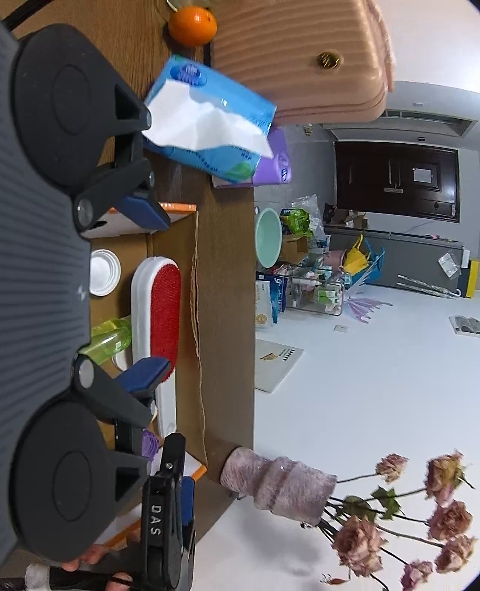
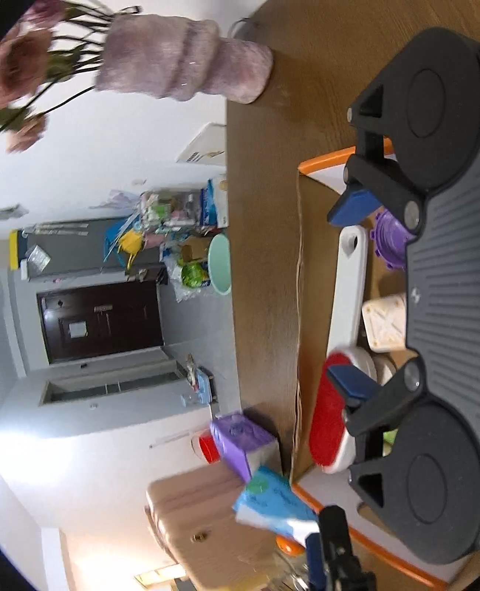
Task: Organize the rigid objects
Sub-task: 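Lower the lint brush into the box and open both grippers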
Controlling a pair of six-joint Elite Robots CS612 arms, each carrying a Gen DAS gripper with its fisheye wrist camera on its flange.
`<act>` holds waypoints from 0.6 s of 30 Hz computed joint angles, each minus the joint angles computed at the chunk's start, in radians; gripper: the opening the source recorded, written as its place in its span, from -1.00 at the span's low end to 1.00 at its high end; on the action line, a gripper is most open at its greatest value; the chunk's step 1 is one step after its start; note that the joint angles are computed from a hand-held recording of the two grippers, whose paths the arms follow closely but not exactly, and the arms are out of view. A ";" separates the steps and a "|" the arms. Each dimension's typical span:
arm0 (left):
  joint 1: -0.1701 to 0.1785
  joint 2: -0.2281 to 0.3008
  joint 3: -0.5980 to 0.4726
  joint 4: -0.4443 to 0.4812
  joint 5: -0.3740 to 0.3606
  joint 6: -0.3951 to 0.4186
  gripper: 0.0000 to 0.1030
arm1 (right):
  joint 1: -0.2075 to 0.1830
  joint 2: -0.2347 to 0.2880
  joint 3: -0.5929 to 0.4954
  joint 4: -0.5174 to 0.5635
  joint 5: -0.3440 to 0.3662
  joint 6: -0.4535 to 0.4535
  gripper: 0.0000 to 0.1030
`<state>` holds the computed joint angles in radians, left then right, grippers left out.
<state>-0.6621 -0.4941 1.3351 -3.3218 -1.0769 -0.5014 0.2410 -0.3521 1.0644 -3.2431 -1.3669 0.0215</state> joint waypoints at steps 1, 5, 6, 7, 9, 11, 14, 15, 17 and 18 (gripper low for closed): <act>-0.005 -0.010 0.017 -0.011 0.009 0.000 0.52 | 0.000 -0.015 0.027 -0.021 -0.003 -0.004 0.59; -0.027 -0.050 0.079 -0.052 0.038 0.013 0.56 | -0.001 -0.070 0.127 -0.094 -0.008 -0.002 0.63; -0.033 -0.059 0.095 -0.060 0.043 0.016 0.57 | -0.002 -0.083 0.152 -0.109 -0.008 -0.001 0.63; -0.039 -0.067 0.108 -0.064 0.055 0.012 0.58 | -0.003 -0.095 0.176 -0.125 -0.009 0.001 0.63; -0.051 -0.081 0.135 -0.072 0.077 0.005 0.60 | -0.004 -0.119 0.224 -0.159 -0.012 0.002 0.63; -0.065 -0.097 0.166 -0.089 0.100 -0.002 0.62 | -0.005 -0.142 0.273 -0.198 -0.013 -0.003 0.63; -0.085 -0.114 0.207 -0.125 0.118 -0.001 0.67 | -0.007 -0.169 0.340 -0.265 -0.003 -0.001 0.64; -0.091 -0.119 0.217 -0.130 0.123 -0.002 0.67 | -0.007 -0.177 0.360 -0.288 -0.002 -0.002 0.64; -0.105 -0.129 0.242 -0.138 0.142 -0.009 0.67 | -0.002 -0.193 0.401 -0.335 -0.015 -0.007 0.64; -0.111 -0.134 0.255 -0.148 0.146 -0.011 0.67 | 0.000 -0.203 0.424 -0.360 -0.021 -0.012 0.64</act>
